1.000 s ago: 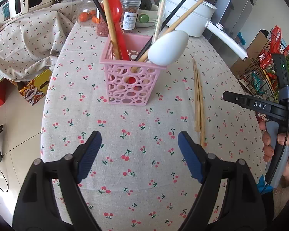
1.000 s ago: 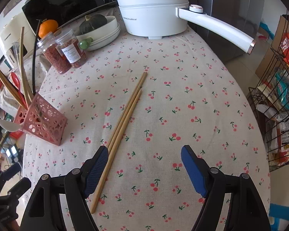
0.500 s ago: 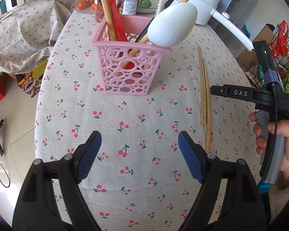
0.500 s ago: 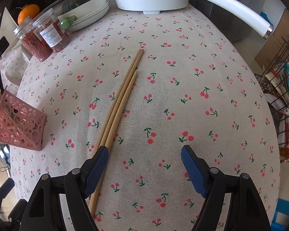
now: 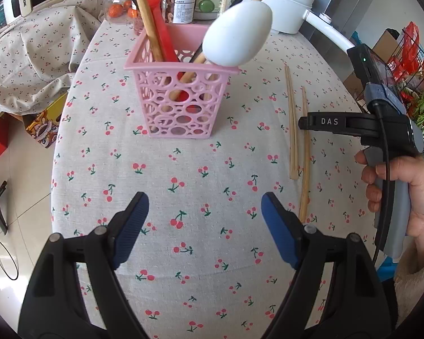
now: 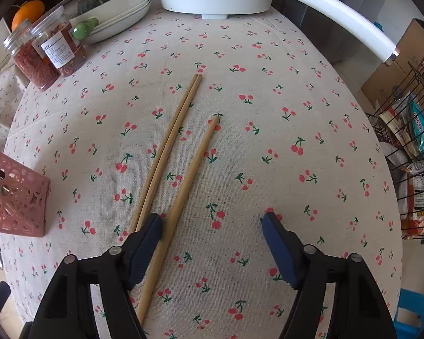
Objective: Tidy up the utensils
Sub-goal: 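Grasp a wooden chopstick with the right tool while the left tool grasps the last one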
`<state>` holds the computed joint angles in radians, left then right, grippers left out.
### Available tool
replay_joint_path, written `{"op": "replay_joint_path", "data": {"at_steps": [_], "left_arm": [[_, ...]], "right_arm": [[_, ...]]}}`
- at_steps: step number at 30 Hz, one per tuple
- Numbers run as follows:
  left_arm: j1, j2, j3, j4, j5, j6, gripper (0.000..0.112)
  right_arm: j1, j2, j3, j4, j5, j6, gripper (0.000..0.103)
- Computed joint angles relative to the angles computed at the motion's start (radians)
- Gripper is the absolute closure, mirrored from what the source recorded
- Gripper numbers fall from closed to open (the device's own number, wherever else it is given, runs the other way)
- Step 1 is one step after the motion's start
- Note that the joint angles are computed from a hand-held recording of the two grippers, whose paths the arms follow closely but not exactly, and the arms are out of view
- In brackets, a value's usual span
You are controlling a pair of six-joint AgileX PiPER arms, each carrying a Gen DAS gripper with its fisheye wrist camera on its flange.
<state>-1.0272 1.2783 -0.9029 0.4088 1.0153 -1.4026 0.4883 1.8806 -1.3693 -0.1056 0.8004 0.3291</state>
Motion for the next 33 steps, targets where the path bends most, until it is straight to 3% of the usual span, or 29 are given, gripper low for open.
{"op": "replay_joint_path", "data": {"at_steps": [3,5,14,19,22,24,33], "left_arm": [[-0.02,0.012,-0.015,0.001,0.0,0.002,0.03],[-0.043,0.029,-0.036,0.012,0.008,0.002,0.03],[-0.107,0.188,-0.19,0.036,0.018,0.041,0.03],[-0.048,0.331,-0.332,0.009,0.01,0.122,0.031],[0.007,0.447,-0.46,-0.007,0.029,0.198,0.036],[0.062,0.528,-0.552,-0.047,0.027,0.263,0.047],[0.23,0.837,-0.97,-0.142,0.137,0.461,0.072]], "right_arm": [[-0.046,-0.004,-0.016,0.045,0.021,-0.057,0.087],[-0.107,-0.017,0.0,0.144,0.024,-0.17,0.095],[-0.365,-0.144,0.15,0.357,0.045,-0.439,0.096],[-0.509,-0.216,0.181,0.491,0.073,-0.602,0.096],[-0.544,-0.241,0.2,0.524,0.092,-0.646,0.096],[-0.553,-0.243,0.203,0.534,0.105,-0.667,0.096],[-0.555,-0.196,0.171,0.6,0.137,-0.737,0.096]]}}
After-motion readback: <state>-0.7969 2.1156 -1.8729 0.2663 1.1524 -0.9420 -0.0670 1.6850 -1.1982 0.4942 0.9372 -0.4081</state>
